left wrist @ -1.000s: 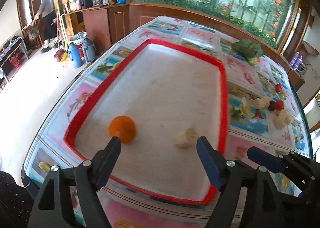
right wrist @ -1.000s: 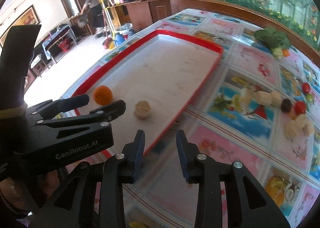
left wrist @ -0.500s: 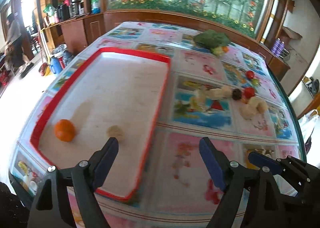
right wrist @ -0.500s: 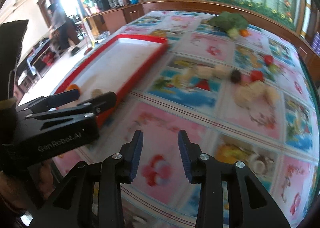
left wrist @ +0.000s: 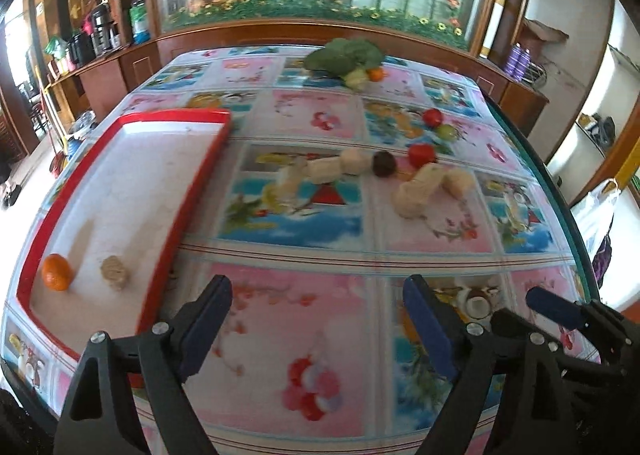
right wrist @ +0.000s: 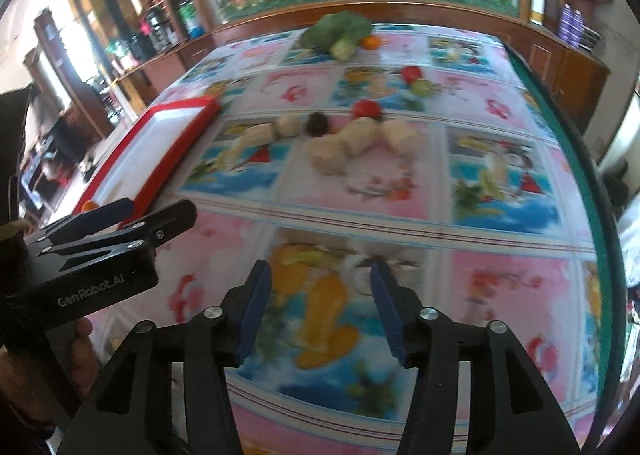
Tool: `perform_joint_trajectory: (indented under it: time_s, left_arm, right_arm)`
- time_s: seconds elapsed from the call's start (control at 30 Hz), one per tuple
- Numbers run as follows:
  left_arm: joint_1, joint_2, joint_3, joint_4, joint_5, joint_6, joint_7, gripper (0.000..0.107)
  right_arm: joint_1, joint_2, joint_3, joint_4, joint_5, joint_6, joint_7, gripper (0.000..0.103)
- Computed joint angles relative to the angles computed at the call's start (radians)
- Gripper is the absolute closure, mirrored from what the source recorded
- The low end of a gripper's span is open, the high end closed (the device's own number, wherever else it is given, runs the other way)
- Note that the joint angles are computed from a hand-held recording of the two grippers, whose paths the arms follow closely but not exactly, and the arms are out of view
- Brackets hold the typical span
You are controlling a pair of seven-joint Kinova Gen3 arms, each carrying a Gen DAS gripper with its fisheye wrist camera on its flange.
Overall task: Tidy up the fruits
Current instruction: 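Move both open grippers back toward the food pieces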
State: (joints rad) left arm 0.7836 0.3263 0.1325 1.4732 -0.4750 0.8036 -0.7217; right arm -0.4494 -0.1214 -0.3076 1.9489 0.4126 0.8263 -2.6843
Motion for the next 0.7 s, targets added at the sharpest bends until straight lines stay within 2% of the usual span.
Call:
perform_joint_trajectory:
  time_s: [0.2, 0.33, 0.5, 0.7]
  left_arm:
    - [0.018, 0.046, 0.012, -0.06, 0.023, 0.034, -0.036, 0.015]
    - [0.029, 0.078, 0.008, -0.108, 0.045, 0.066, -0.068, 0.013]
    - [0.046, 0.108, -0.007, -0.152, 0.053, 0.101, -0.095, 0.013]
    - [0.052, 0.124, -0.025, -0.17, 0.06, 0.114, -0.101, 0.013]
  right_arm:
    - [0.054, -0.07, 0.024, 0.06, -0.021, -0.002, 0.006, 0.05]
    - [0.116, -0.111, 0.053, 0.089, -0.049, -0.01, 0.054, 0.05]
    - [0.196, -0.126, 0.101, 0.109, -0.077, -0.045, 0.141, 0.049]
    - [0.265, -0.104, 0.184, 0.119, -0.16, -0.104, 0.296, 0.049]
